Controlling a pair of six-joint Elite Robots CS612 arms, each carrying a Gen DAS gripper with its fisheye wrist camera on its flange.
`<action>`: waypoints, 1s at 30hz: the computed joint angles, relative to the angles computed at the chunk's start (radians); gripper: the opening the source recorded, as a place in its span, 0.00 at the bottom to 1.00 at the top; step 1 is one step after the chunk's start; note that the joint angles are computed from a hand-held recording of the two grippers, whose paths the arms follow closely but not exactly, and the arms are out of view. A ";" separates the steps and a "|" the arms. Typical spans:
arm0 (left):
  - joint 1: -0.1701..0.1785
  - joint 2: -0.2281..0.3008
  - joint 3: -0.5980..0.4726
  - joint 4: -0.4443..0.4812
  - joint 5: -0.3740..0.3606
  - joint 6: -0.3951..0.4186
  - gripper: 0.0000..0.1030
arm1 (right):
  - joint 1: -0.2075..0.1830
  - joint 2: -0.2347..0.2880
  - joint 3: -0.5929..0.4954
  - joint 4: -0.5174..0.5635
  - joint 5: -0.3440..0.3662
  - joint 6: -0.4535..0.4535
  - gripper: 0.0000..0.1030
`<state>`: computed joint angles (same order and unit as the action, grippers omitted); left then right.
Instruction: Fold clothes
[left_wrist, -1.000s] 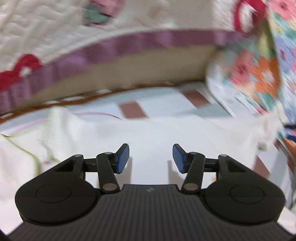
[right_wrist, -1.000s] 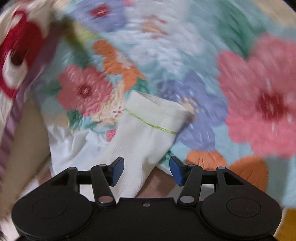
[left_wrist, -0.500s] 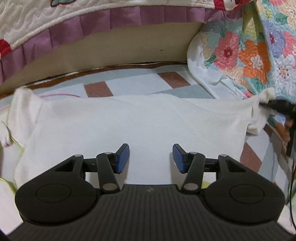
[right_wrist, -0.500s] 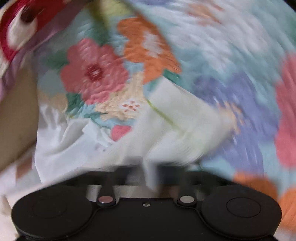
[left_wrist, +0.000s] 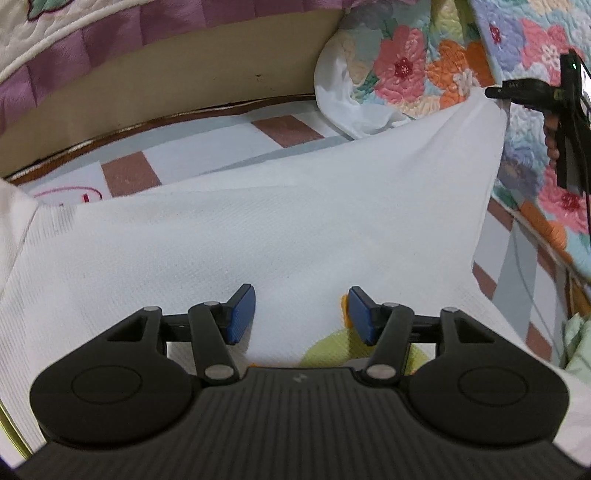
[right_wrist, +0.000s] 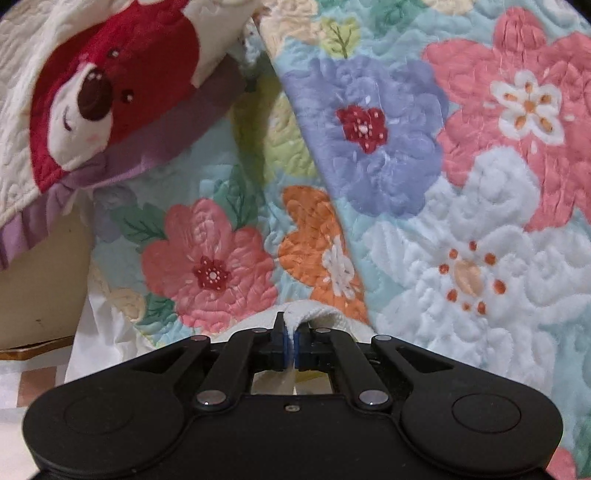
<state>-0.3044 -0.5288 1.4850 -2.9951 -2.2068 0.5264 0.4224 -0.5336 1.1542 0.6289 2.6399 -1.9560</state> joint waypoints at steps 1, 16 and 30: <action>0.000 -0.002 0.004 -0.007 0.006 -0.003 0.54 | 0.003 0.005 -0.007 0.021 -0.002 0.040 0.02; 0.116 -0.043 0.009 0.005 -0.041 -0.289 0.59 | 0.077 -0.051 -0.105 -0.524 -0.266 -0.457 0.03; 0.197 -0.067 0.117 -0.123 0.025 -0.367 0.73 | 0.189 0.242 -0.630 -0.322 -0.692 -0.737 0.04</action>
<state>-0.1078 -0.5960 1.6015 -3.1185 -2.1820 0.1593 0.6116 -0.2915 0.5245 0.3065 1.9483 -2.6931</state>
